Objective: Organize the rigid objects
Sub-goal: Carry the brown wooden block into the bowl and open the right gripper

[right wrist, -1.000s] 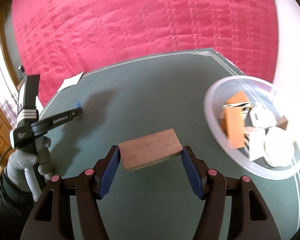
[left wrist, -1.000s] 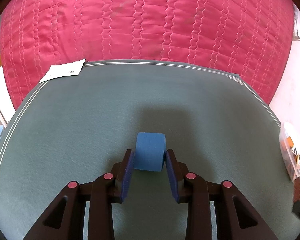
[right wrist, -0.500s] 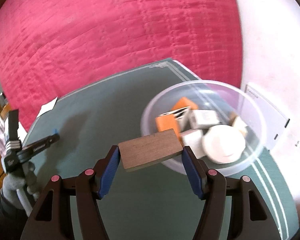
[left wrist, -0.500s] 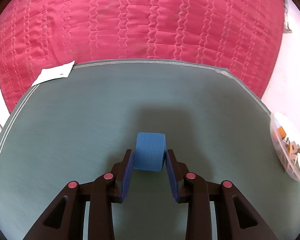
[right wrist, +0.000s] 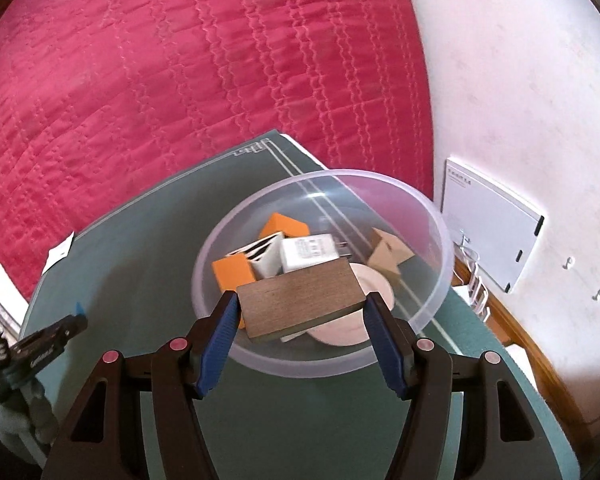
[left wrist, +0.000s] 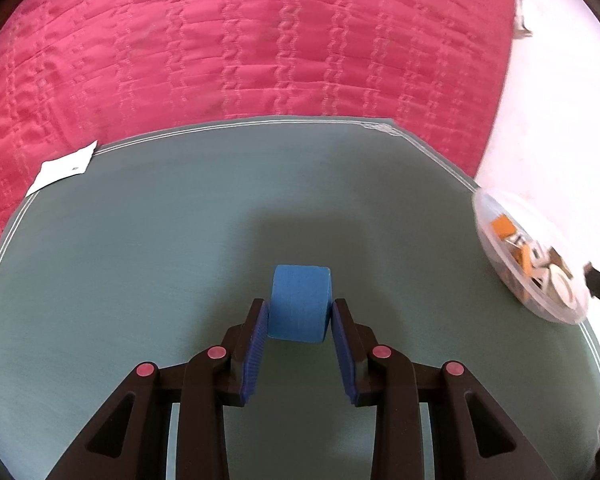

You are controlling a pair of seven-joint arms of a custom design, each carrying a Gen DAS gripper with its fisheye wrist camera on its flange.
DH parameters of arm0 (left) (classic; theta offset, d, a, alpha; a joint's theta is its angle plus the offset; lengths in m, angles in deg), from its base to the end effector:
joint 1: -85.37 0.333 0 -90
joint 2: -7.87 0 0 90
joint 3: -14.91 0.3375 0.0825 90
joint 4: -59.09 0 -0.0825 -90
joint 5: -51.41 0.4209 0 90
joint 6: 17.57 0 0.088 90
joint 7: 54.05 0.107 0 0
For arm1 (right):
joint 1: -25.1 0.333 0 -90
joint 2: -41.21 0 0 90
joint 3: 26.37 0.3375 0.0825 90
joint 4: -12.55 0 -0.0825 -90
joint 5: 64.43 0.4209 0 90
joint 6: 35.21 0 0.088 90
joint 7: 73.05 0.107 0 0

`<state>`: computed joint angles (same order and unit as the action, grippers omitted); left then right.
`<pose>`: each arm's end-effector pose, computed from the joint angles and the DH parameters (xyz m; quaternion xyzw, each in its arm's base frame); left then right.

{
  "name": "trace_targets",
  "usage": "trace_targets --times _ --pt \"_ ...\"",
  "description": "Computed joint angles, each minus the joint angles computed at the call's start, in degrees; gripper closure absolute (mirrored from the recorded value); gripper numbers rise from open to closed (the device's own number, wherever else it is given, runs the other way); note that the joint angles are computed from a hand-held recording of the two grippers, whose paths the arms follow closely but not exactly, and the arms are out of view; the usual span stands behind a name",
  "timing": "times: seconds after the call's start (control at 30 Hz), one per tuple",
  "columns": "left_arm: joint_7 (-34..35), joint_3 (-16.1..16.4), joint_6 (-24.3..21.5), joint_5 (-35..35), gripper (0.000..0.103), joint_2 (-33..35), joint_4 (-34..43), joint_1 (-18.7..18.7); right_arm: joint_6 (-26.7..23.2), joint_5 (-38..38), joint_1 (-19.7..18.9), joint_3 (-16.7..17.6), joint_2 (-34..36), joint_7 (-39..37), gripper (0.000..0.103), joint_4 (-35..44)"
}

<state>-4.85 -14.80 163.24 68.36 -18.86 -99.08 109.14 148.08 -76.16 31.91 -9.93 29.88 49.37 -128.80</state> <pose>0.4303 -0.0705 0.4175 -0.7261 0.5572 -0.2798 0.2899 0.4759 0.2307 0.4722 -0.6560 0.6101 -0.1928 0.4004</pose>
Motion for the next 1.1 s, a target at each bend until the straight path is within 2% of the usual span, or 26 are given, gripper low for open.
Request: trace_targets --times 0.1,0.17,0.23,0.3,0.47,0.67,1.1 --pt "0.3 -0.2 0.1 0.2 0.069 0.3 0.1 -1.0 0.0 -0.6 -1.7 1.0 0.5 0.9 0.039 0.4" --pt "0.5 -0.2 0.2 0.3 0.069 0.3 0.2 -1.6 -0.3 -3.1 -6.0 4.6 0.8 3.0 0.039 1.0" --pt "0.7 -0.2 0.2 0.3 0.069 0.4 0.2 -2.2 -0.9 -5.5 -8.3 6.3 1.2 5.0 0.039 1.8" --pt "0.9 -0.1 0.3 0.2 0.069 0.4 0.1 -2.9 -1.1 -7.6 -9.0 6.4 1.5 6.7 0.039 2.3" --pt "0.9 -0.7 0.3 0.0 0.069 0.3 0.2 -3.1 -1.4 -15.5 -13.3 9.4 2.6 13.4 0.039 4.3" --pt "0.7 -1.0 0.3 -0.1 0.069 -0.1 0.0 -3.2 -2.7 -21.9 -12.4 7.9 3.9 19.1 0.039 6.0" --pt "0.0 -1.6 -0.2 0.1 0.069 -0.7 0.1 -3.7 -4.9 -31.2 -6.6 0.8 5.2 27.4 0.039 7.6"
